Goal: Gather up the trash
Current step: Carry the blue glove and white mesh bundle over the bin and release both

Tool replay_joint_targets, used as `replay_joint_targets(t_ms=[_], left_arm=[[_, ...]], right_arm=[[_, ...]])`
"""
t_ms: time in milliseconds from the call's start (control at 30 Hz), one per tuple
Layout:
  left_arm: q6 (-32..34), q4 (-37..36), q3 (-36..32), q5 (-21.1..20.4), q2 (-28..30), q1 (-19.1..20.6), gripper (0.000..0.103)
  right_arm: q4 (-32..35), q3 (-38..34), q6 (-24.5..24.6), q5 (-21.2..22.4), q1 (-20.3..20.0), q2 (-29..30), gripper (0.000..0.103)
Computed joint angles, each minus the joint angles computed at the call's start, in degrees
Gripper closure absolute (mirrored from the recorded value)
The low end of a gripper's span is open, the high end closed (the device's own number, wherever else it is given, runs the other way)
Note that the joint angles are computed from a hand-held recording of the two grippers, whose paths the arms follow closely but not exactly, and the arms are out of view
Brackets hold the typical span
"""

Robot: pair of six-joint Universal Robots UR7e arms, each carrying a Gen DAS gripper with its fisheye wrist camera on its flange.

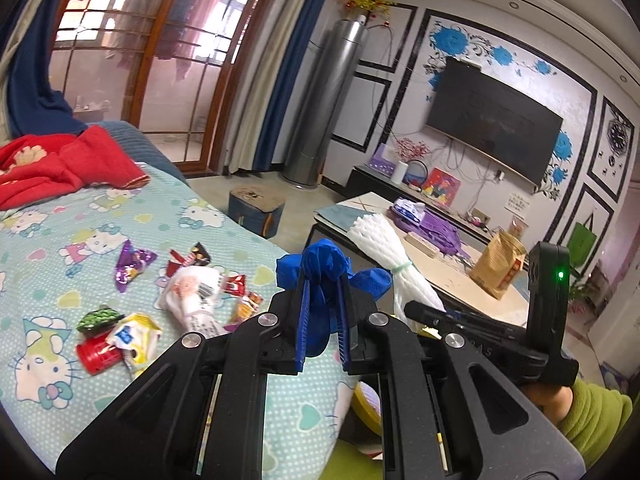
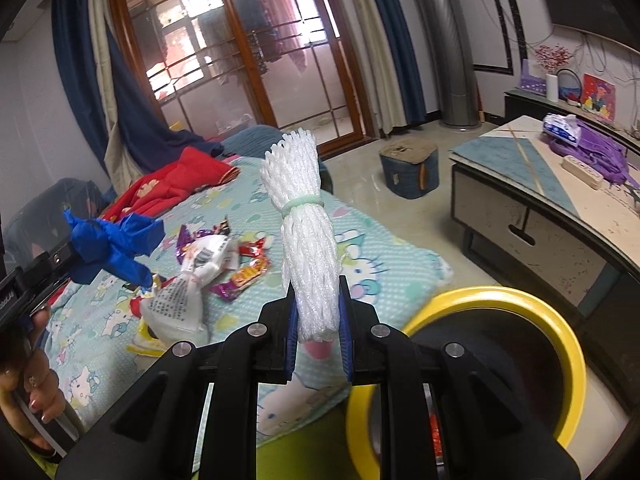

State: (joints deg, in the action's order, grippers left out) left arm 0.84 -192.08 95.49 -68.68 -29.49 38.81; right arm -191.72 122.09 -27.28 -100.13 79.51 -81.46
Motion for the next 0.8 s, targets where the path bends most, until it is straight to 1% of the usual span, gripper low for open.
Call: replay_joint_targets(t_ms=[533, 800], left_arm=[[2.3, 2.9, -1.0, -3.8, 2.4, -1.4, 0.096], [3.7, 4.8, -2.2, -5.7, 4.0, -2.1, 0.096]], right_arm=[[-1.8, 3.1, 1.5, 0.6, -5.4, -5.3, 0.086], [-2.7, 4.3, 1.8, 0.4, -7.1, -6.8, 0.086]])
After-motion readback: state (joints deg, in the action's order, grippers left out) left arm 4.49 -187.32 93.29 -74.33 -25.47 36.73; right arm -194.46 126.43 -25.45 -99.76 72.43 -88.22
